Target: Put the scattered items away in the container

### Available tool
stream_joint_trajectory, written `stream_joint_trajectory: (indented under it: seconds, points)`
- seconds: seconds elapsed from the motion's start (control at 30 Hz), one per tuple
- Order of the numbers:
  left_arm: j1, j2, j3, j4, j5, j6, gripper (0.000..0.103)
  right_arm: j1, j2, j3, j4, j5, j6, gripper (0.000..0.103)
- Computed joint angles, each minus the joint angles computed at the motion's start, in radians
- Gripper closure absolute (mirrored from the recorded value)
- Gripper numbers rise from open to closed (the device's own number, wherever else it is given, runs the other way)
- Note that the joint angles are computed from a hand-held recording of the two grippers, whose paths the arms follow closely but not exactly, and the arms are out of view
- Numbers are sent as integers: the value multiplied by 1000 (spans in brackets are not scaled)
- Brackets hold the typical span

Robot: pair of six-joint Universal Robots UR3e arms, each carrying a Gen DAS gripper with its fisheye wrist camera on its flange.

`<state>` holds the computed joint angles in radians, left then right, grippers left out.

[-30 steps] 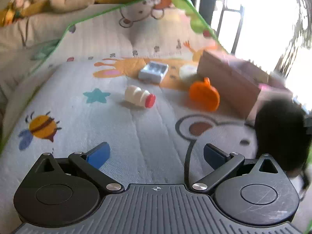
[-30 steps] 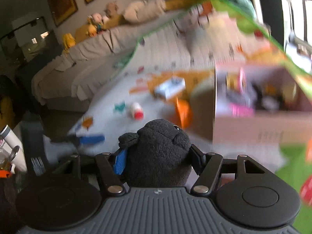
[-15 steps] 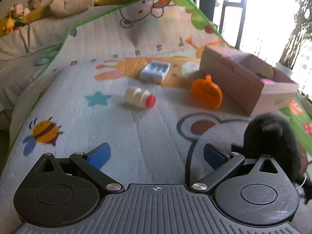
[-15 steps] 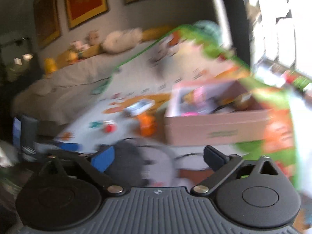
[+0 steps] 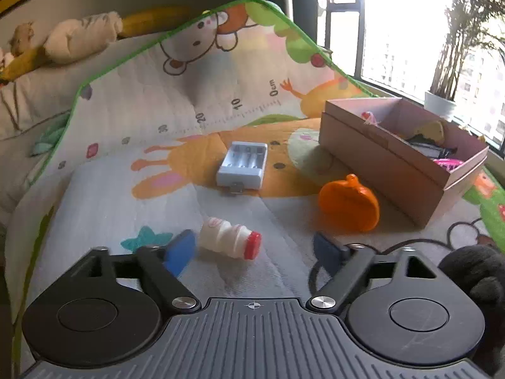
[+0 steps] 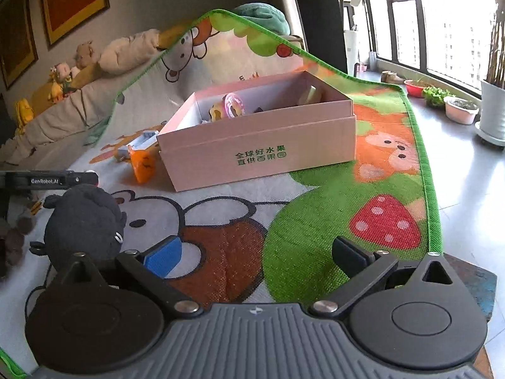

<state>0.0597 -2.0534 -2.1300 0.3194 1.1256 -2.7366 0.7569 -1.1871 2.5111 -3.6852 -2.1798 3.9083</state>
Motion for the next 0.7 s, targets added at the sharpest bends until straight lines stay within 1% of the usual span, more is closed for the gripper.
stream_joint_trajectory:
  seconds: [0.1,0.17,0.23,0.3,0.4,0.57,0.7]
  points:
    - [-6,-31,36,-12,20,-4,17,-2,5,2,-12,7,-4,0]
    - [-10,-56,68,-26,29,-17,21,-3,3,1,-8,7,-7,0]
    - [-21,-81,102,-40,49,-28,32,-5,6,-2,-7,8,-12,0]
    - [-25,-97,124,-42,54,-43,34,3,5,-4,0,2,-8,0]
    - [-26,-88,116,-44,45,-47,51,5,5,-3,-1,1,-7,0]
    - [-20,-31,25,-7,17,-31,51,2,15,5,-32,6,-6,0]
    - [17,82,-145,31,-52,-9,51,0,16,8,-38,7,-7,0]
